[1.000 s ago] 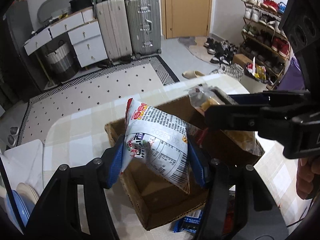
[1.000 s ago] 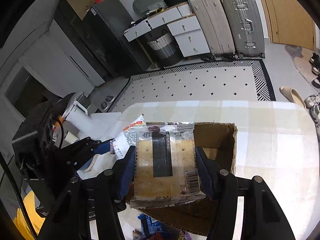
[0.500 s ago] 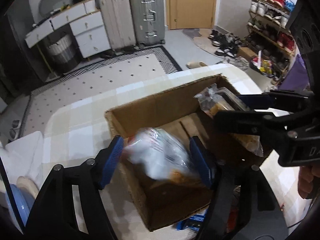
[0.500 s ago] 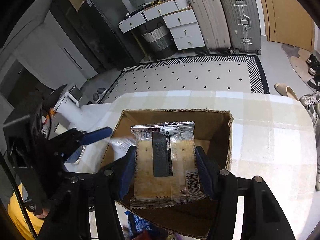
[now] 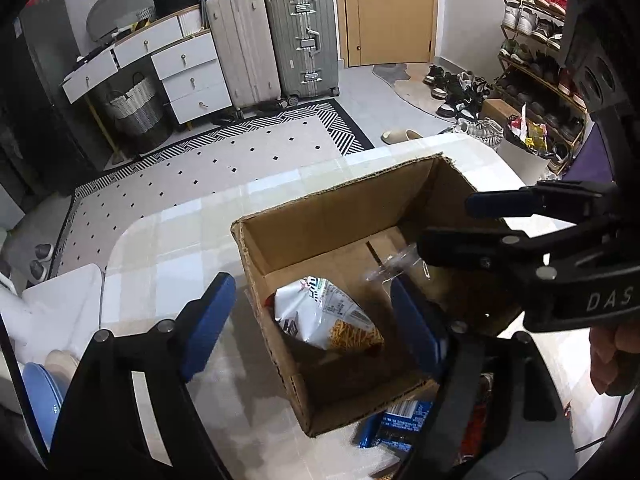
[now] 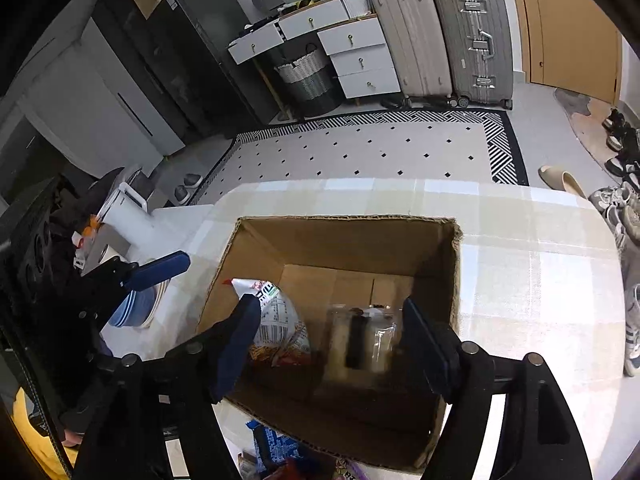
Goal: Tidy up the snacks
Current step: 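Lower both packs into the SF box and open both tools, then move both tools back over the remaining snack pile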
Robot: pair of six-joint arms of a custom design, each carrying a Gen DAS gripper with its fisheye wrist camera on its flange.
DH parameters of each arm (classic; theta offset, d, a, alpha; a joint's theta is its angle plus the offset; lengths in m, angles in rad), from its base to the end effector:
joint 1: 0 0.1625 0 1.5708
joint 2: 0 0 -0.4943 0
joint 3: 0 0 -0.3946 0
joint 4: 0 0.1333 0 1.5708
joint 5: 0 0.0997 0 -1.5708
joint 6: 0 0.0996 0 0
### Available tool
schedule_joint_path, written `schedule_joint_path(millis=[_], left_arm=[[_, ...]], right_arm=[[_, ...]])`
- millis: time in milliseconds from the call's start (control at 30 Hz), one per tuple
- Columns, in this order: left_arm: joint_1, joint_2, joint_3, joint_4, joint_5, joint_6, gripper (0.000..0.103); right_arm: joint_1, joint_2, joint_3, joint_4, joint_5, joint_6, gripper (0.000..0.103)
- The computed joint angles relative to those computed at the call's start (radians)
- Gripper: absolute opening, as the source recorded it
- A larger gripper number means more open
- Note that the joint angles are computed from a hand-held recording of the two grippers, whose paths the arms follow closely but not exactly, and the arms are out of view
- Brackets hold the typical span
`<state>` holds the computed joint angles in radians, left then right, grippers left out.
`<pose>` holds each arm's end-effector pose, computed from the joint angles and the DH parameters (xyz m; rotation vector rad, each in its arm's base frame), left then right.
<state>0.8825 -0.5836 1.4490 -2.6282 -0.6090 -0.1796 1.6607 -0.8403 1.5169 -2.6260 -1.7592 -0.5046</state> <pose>-0.3276 -0.7367 0.0975 0.4570 2.2074 -0.6906 0.1830 -0.7529 0.2295 0.7834 -2.7330 0.4777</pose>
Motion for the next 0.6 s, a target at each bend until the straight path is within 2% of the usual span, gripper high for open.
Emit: schedule_joint_path(millis=[167, 300, 533, 600], left_arm=[[-0.03, -0.027, 0.044, -0.016, 0.016, -0.011, 0.078], [-0.068, -0.054, 0.086, -0.004, 0.062, -0.039, 0.08], [-0.149, -0.143, 0.174, 0.036, 0.084, -0.129, 0.08], [-0.183, -0.176, 0.213, 0.029, 0.095, -0.152, 0.082]], right_arm=[[0.009, -0.039, 0.027, -0.005, 0.01, 0.007, 0.075], [0.021, -0.079, 0.049, -0.01, 0.02, 0.014, 0.076], [0.06, -0.197, 0.148, -0.055, 0.024, 0.005, 0.077], [0.067, -0.239, 0.185, -0.065, 0.045, -0.004, 0.077]])
